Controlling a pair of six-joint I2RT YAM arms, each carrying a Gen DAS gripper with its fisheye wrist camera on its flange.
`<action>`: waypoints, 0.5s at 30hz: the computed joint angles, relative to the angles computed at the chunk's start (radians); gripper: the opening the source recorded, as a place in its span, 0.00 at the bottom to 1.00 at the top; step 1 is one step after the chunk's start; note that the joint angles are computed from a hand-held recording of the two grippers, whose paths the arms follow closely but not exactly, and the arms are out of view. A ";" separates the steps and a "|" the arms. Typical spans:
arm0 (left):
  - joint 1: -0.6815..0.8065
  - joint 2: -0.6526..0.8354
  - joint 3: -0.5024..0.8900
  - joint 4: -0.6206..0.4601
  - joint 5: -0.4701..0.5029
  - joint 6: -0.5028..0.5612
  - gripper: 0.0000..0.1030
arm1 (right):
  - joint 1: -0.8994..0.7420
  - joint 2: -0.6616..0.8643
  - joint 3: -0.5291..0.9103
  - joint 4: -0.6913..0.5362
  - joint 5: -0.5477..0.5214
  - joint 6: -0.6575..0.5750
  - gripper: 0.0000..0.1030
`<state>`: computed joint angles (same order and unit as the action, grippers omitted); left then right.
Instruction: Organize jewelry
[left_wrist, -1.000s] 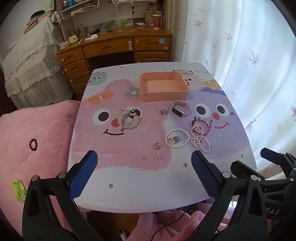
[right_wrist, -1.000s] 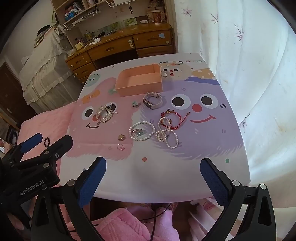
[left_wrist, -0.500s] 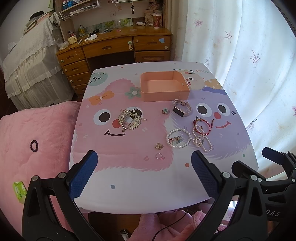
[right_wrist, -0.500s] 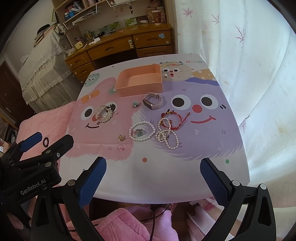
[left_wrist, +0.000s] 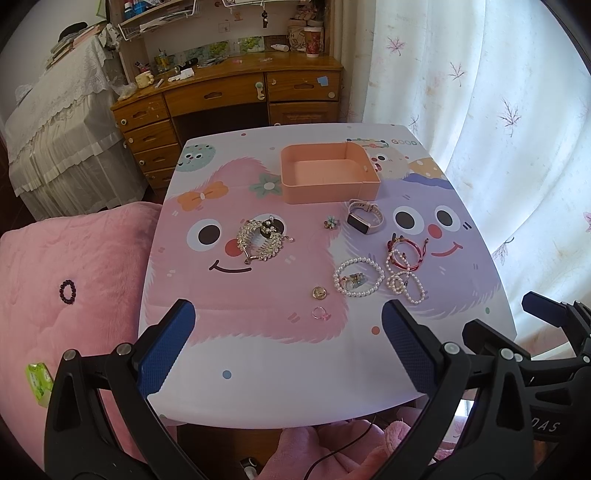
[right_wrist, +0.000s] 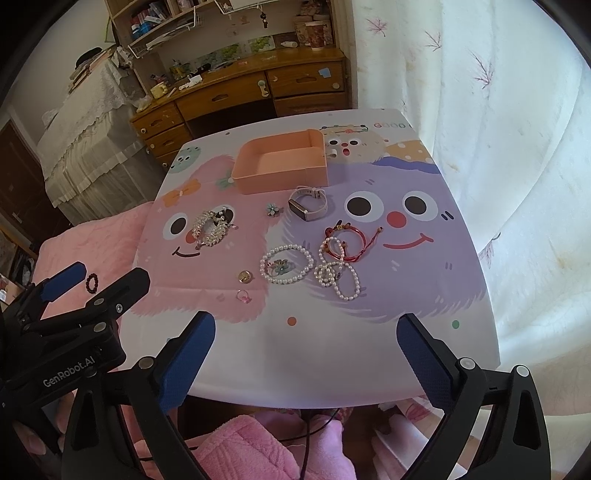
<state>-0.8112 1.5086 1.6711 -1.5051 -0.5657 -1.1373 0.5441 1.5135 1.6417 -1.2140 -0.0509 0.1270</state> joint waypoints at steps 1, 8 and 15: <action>-0.005 0.007 0.013 -0.010 -0.002 -0.006 0.97 | 0.000 0.000 0.001 -0.001 0.000 0.001 0.97; -0.005 0.008 0.014 -0.011 -0.001 -0.005 0.97 | 0.006 0.003 0.006 -0.002 0.005 0.004 0.97; 0.006 -0.004 -0.001 -0.001 0.001 0.007 0.97 | 0.012 0.002 0.006 -0.001 0.009 0.007 0.97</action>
